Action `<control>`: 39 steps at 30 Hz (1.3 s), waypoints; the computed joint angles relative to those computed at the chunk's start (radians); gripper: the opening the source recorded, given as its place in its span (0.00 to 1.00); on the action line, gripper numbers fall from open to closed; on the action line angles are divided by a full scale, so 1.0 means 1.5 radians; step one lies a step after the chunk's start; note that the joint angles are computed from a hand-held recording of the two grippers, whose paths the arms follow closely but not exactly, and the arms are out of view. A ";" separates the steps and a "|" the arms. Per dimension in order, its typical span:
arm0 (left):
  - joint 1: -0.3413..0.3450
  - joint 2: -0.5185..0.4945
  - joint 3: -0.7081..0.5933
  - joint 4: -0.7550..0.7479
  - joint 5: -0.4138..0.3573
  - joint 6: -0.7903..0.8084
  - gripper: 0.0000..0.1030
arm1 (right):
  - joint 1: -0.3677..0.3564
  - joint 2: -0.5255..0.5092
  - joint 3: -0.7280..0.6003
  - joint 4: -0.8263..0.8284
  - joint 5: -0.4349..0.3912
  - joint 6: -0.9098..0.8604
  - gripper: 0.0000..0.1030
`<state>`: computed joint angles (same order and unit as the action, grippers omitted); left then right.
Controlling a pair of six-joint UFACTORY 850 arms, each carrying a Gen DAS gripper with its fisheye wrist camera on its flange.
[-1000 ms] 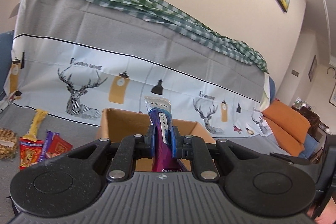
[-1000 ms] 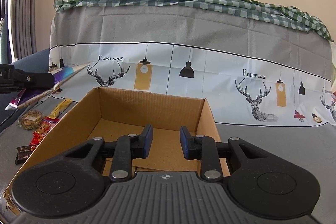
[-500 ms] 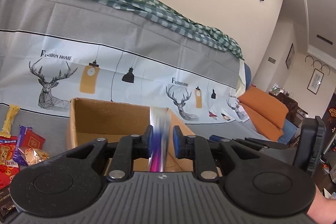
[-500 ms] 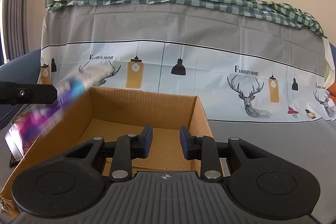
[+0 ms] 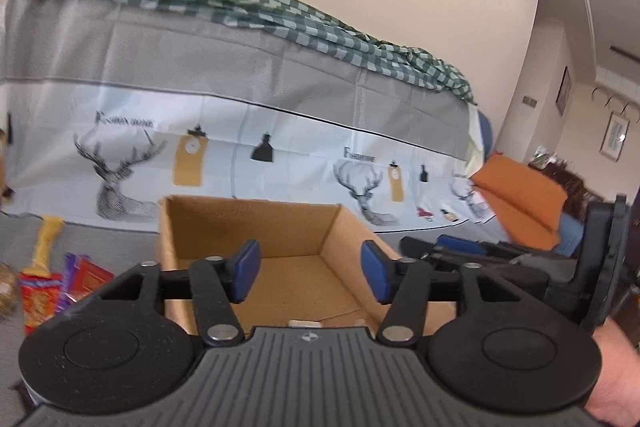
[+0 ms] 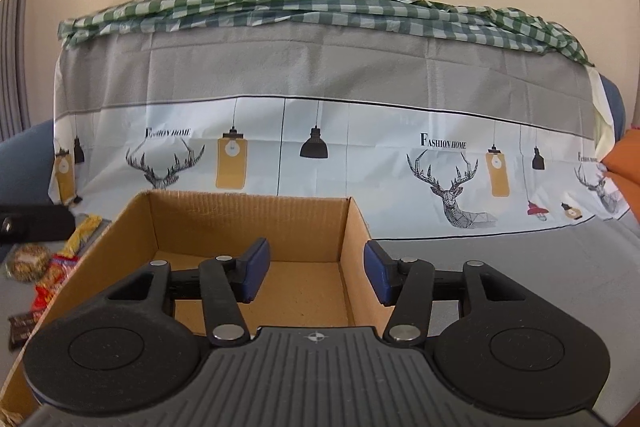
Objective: Organize snacks
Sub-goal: 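Lower the purple tube into the box and open the left tool, then move both tools back to the remaining snacks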
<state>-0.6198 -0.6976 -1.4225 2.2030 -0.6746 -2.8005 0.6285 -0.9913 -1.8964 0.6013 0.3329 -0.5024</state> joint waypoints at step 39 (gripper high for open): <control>0.107 0.139 0.199 -0.352 0.093 0.169 0.31 | 0.056 0.017 0.017 -0.253 -0.008 0.316 0.42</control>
<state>-0.4592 -0.4884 -1.1247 1.6756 -0.5350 -2.5465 0.7131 -0.9665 -1.8714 0.2224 0.3203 -0.0282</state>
